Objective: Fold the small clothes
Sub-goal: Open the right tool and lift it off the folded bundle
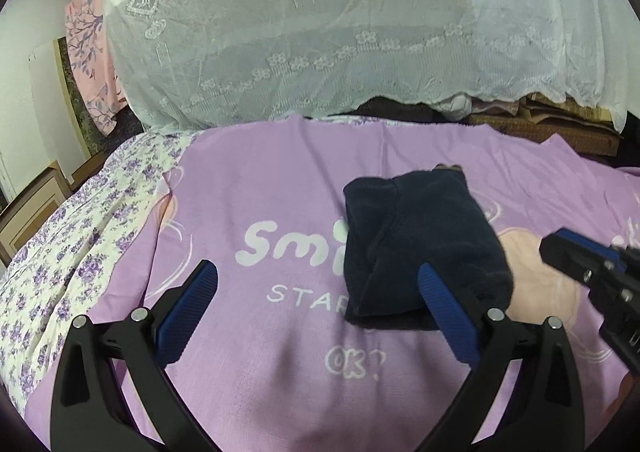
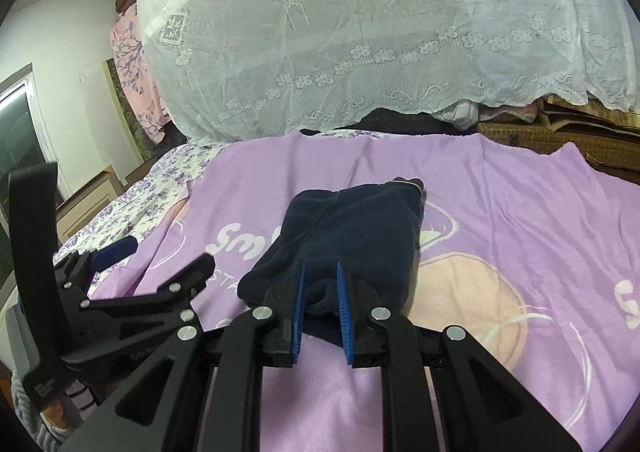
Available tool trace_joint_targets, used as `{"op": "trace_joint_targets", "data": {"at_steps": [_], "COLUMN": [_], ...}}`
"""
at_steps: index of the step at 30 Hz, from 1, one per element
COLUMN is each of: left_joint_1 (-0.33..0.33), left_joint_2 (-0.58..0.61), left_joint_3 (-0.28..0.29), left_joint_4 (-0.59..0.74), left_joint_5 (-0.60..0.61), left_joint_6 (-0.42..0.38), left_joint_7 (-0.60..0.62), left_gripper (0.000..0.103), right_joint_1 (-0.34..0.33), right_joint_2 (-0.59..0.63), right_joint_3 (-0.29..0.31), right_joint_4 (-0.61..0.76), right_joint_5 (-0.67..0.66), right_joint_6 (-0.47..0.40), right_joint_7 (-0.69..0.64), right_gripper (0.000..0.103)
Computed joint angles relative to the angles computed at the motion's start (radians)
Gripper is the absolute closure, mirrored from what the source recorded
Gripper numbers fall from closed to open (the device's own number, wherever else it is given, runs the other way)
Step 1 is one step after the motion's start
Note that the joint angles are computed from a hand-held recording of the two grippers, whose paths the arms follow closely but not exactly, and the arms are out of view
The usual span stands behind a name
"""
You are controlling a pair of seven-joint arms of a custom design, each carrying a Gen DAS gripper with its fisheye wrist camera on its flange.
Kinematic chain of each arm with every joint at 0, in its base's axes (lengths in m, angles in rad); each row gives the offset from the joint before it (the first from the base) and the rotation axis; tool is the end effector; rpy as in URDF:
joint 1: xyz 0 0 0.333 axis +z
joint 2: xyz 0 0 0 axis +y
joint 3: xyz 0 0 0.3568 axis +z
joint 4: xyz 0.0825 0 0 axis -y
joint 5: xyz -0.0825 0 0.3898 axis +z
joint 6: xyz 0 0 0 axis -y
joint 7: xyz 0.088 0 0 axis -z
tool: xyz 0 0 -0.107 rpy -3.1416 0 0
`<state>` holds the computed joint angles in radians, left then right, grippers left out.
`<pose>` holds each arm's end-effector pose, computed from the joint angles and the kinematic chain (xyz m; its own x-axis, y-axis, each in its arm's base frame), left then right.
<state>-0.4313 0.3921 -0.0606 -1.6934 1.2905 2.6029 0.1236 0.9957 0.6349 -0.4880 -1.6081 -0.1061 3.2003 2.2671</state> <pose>0.6233 -0.3497 0.4495 0.0418 -0.9908 -0.1285 -0.5656 0.0826 -0.8206 0.6133 0.4622 0.4405 0.2788 -0.9334 -0.2259 -0.5553 0.0352 -0.8309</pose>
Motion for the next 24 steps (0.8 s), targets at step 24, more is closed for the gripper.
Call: {"op": "trace_joint_targets", "data": {"at_steps": [24], "left_joint_1": [0.007], "left_joint_2": [-0.105], "left_joint_3": [-0.051], "left_joint_4": [-0.085], "left_joint_5": [0.06], "left_joint_6": [-0.065], "left_joint_7": [-0.066], "left_gripper": [0.005], "right_joint_1": [0.085], "right_joint_2": [-0.052], "right_joint_3": [-0.06], "right_joint_4": [-0.096], "right_joint_5": [0.068], "right_joint_6": [0.041], "right_joint_7": [-0.04], "right_gripper": [0.071]}}
